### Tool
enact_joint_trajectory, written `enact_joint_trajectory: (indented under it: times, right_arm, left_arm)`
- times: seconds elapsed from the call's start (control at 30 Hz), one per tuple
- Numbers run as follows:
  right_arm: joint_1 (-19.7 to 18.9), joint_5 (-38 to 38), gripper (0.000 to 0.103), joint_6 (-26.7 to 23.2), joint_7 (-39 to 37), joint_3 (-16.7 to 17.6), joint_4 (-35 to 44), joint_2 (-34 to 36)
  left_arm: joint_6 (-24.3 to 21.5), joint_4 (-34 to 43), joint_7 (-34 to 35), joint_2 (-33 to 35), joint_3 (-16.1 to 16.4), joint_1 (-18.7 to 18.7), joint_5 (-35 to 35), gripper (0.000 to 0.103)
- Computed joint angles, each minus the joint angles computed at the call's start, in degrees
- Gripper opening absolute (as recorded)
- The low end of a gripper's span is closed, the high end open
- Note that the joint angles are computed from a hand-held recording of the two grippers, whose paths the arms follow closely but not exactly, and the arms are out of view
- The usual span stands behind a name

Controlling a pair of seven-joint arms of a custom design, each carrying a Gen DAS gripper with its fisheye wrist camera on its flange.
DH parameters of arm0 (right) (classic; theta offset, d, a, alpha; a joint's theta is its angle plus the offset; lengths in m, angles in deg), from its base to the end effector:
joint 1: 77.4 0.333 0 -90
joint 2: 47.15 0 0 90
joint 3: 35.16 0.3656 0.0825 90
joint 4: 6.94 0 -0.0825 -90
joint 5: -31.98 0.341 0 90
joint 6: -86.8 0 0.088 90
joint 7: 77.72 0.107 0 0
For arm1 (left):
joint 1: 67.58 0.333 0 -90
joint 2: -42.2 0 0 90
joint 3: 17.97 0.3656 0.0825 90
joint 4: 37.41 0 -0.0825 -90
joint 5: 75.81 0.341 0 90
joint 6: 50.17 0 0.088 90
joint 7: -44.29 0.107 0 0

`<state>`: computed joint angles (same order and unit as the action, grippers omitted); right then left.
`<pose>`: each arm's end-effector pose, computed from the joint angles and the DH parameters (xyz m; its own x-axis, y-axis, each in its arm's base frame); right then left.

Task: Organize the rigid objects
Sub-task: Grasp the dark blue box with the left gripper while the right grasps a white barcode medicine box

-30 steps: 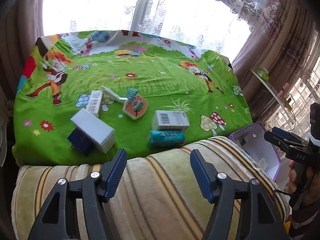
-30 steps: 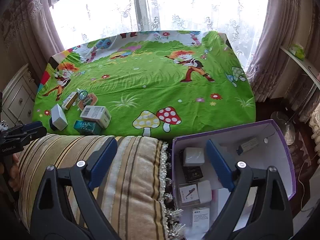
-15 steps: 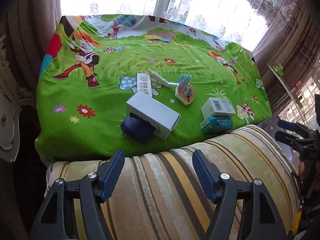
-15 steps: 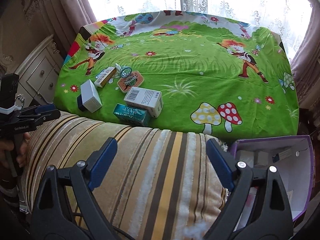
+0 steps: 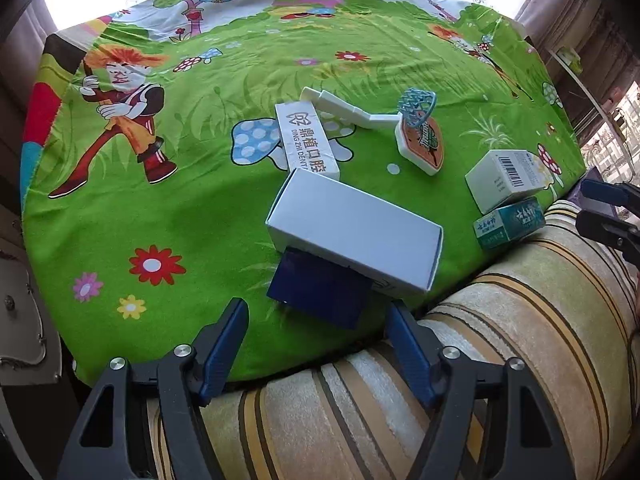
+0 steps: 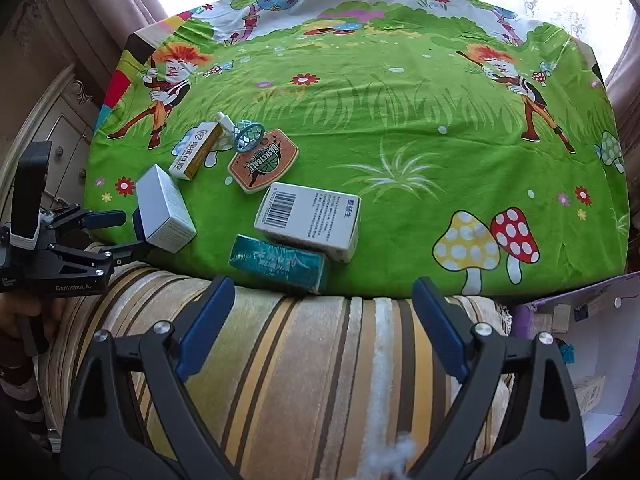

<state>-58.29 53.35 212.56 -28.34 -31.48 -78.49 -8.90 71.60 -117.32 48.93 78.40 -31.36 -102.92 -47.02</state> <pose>0.6967 0.2902 0.4559 0.8003 -0.5833 -0.1388 -0.5808 -0.6965 -0.4214 0.5253 -0.5001 0.4162 0.4249 -0.9031 0.0615 -0.8496 -0.4213 -0.3173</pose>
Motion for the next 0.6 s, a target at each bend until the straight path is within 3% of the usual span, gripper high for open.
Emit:
enact_joint_trajectory:
  times: [0.3, 0.37, 0.4, 0.6]
  right_arm:
    - [3.2, -3.63, 0.092, -1.57, 4.84, -1.09, 7.06, 5.04]
    - [3.73, -4.39, 0.092, -1.9, 6.13, -1.37, 8.85, 6.29]
    - [3.95, -4.77, 0.092, -2.21, 6.75, -1.51, 9.76, 6.92]
    - [4.5, -5.79, 0.092, -2.37, 8.48, -1.41, 11.95, 8.6]
  left_arm:
    - [0.84, 0.71, 4.04, 1.43, -0.14, 1.48, -0.99, 0.071]
    - [1.14, 0.46, 4.22, 1.27, 0.22, 1.23, -0.36, 0.066]
    - [0.65, 0.89, 4.36, 1.42, 0.44, 0.93, 0.01, 0.057]
    - [0.22, 2.56, 3.91, 2.26, 1.28, -0.22, 1.21, 0.056]
